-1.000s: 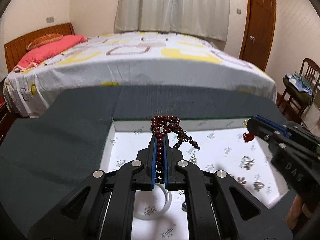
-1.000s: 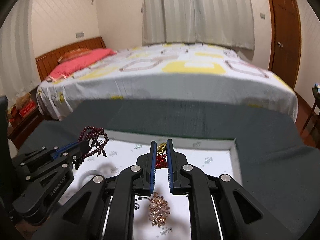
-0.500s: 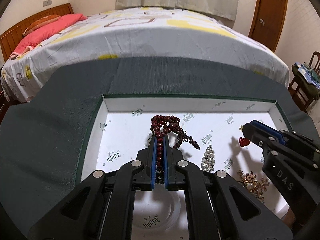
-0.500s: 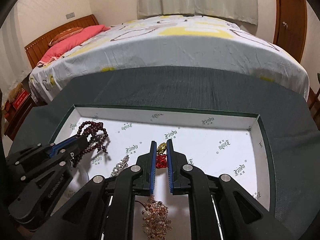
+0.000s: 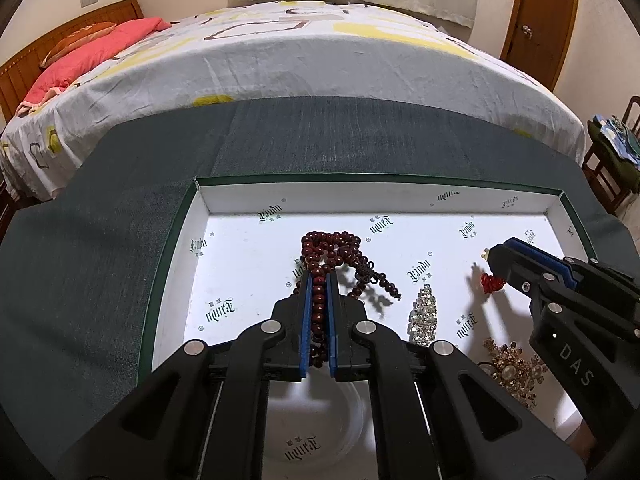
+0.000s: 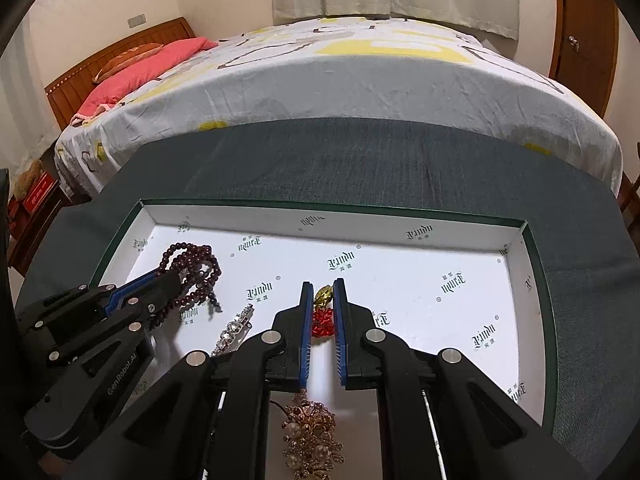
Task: Organize jewelry
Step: 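Lower mala and charm into the box and open both tools, then withdraw both tools from the box toward the remaining jewelry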
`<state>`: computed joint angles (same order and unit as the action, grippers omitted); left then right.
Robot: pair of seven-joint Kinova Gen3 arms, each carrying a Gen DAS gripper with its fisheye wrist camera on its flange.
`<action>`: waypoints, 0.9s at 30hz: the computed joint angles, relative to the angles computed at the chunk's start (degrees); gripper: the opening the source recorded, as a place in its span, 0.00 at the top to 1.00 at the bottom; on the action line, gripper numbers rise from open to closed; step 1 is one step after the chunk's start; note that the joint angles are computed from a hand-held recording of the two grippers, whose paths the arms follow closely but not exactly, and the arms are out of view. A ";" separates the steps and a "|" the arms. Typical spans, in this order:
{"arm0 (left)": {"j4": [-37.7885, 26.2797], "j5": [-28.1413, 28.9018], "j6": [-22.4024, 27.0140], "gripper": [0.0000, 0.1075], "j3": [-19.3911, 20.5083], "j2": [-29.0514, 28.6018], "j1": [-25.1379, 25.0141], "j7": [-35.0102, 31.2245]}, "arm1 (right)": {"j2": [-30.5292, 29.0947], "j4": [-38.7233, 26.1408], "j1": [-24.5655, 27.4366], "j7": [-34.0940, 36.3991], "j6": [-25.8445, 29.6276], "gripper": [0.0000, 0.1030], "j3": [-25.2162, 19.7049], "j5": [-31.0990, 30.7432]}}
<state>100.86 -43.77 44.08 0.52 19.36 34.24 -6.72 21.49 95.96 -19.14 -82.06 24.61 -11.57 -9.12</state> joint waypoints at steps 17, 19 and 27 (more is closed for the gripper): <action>0.35 -1.93 0.86 0.47 -0.02 -0.40 0.54 2.91 | 0.45 -0.56 0.73 0.42 0.81 0.78 -0.45 -1.13; 0.51 -2.63 1.03 0.41 -0.10 -0.54 0.83 3.84 | -0.11 0.35 1.53 1.23 -0.61 0.60 -1.15 -2.03; 1.53 -5.23 1.72 0.30 0.04 -1.16 1.48 7.70 | -0.98 1.95 2.42 2.16 -2.78 0.58 -1.73 -3.37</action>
<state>102.39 -49.01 45.80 0.57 18.20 35.72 0.99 20.51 97.90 -16.72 -79.91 21.84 -13.31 -12.49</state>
